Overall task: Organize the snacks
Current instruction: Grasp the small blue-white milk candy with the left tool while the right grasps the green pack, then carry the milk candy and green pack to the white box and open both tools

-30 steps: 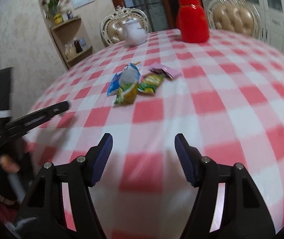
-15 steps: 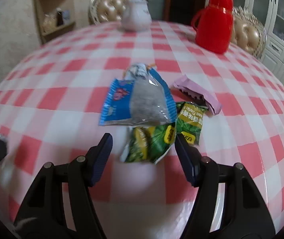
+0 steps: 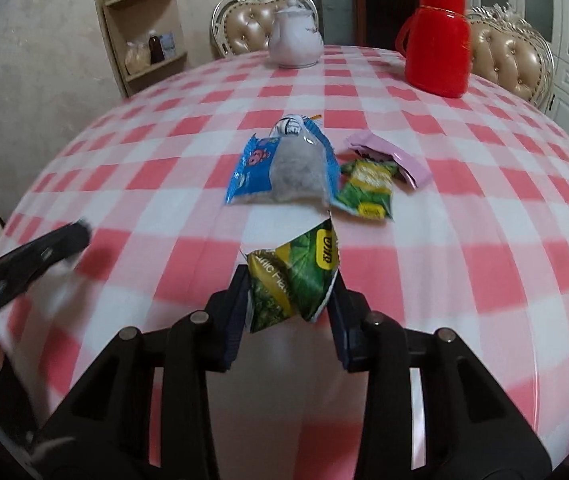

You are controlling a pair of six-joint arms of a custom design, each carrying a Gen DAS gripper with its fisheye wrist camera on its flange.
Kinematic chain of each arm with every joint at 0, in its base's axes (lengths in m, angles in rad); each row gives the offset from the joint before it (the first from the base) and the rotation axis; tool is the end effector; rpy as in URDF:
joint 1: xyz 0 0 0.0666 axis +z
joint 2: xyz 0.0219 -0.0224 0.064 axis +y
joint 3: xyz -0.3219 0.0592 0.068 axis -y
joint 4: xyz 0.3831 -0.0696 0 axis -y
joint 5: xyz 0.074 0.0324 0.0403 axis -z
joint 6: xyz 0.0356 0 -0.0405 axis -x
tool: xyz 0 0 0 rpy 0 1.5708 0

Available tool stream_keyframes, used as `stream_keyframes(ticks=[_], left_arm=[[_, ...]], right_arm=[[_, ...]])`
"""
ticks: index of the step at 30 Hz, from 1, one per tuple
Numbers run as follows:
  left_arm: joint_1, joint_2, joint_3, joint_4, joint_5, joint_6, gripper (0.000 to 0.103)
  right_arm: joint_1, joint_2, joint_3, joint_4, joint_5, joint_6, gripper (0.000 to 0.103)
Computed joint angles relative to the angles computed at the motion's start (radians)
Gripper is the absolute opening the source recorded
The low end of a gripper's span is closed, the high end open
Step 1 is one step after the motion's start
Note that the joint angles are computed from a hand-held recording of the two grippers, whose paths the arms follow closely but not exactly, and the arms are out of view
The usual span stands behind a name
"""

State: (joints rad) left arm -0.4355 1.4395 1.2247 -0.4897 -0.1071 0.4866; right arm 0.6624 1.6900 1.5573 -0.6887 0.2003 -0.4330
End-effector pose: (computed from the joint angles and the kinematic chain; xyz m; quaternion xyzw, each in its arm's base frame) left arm 0.4590 -0.2098 0.3060 -0.0456 0.9055 -0.1430 0.3970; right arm 0.4631 0.3517 0.3116 -0.0696 0.9241 0.1102 0.3593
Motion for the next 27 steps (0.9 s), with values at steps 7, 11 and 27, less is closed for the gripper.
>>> stream_keyframes(ticks=[7,11,27], left_arm=[[-0.005,0.006,0.001,0.003,0.009,-0.009,0.021],[-0.015,0.005,0.002,0.005,-0.016,-0.03,0.021],[-0.111,-0.111,-0.106,-0.001,-0.194,-0.014,0.021]], right_arm=[[0.039,-0.171,-0.206,0.111,-0.006,-0.067,0.041],[0.055,-0.232,-0.277,0.136,-0.003,-0.108,0.041],[0.071,-0.261,-0.303,0.151,-0.009,-0.122,0.041]])
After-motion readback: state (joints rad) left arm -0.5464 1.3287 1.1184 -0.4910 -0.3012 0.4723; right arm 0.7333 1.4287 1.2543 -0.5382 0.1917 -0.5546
